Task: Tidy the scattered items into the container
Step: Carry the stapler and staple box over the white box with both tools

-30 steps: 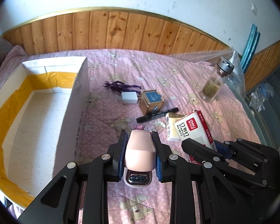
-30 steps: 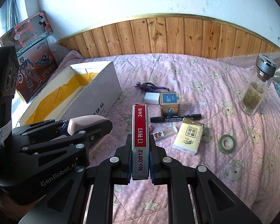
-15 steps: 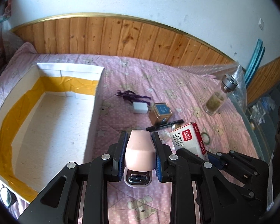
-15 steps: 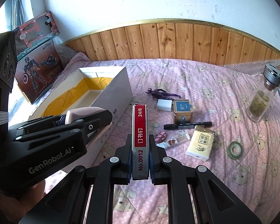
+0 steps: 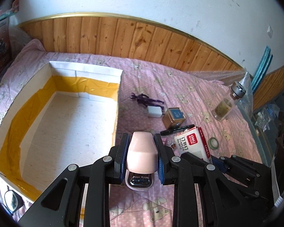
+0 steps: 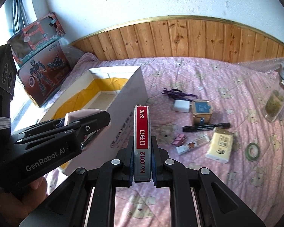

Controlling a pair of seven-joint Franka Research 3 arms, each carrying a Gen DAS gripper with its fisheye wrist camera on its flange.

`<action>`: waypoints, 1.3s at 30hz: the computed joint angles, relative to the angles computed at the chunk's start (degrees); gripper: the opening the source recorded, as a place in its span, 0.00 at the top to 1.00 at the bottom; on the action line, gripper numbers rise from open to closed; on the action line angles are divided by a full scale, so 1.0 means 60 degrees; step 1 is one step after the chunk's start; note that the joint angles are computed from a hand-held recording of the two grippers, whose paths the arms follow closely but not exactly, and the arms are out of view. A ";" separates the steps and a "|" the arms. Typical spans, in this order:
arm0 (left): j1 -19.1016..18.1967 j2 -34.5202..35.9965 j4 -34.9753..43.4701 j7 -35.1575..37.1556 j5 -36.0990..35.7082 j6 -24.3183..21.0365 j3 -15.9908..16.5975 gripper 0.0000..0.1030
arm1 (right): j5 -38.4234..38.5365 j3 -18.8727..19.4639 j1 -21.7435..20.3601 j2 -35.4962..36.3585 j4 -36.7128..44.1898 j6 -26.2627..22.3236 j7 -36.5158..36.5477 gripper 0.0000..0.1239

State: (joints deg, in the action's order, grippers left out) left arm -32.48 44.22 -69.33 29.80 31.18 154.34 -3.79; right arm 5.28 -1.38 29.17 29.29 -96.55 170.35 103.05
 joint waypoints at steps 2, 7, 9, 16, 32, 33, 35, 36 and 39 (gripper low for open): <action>0.0045 -0.0088 -0.0135 -0.0036 -0.0012 0.0090 0.0006 0.74 | 0.0119 0.0186 -0.0119 0.0060 0.0113 -0.0047 -0.0120 0.88; 0.0211 -0.0265 -0.0419 -0.0029 -0.0095 0.0367 -0.0059 0.74 | 0.0033 0.0061 0.0068 0.0294 0.0508 -0.0303 -0.0055 0.88; 0.0299 -0.0331 -0.0531 0.0009 -0.0168 0.0486 -0.0104 0.74 | -0.0018 0.0030 0.0102 0.0381 0.0644 -0.0412 -0.0014 0.88; 0.0543 -0.0559 -0.0859 0.0042 -0.0352 0.0927 -0.0142 0.74 | -0.0465 -0.0231 0.0360 0.0681 0.1202 -0.0929 0.0332 0.88; 0.1652 -0.0911 -0.1437 0.1557 -0.1699 0.1507 -0.0819 0.74 | -0.1140 -0.0140 0.0458 0.1506 0.2903 -0.2071 0.0473 0.88; 0.1683 -0.0928 -0.1483 0.1607 -0.1753 0.1555 -0.0821 0.74 | -0.1111 -0.0091 0.0433 0.1560 0.3017 -0.2142 0.0444 0.88; 0.1802 -0.0966 -0.1570 0.1762 -0.1885 0.1619 -0.0871 0.74 | -0.1032 0.0003 0.0382 0.1671 0.3257 -0.2291 0.0381 0.88; 0.1877 -0.0980 -0.1611 0.1840 -0.1964 0.1645 -0.0904 0.74 | -0.0966 0.0071 0.0340 0.1716 0.3359 -0.2354 0.0334 0.88; 0.2045 -0.1008 -0.1687 0.2057 -0.2159 0.1700 -0.0973 0.74 | -0.0658 0.0331 0.0180 0.1861 0.3698 -0.2535 0.0133 0.88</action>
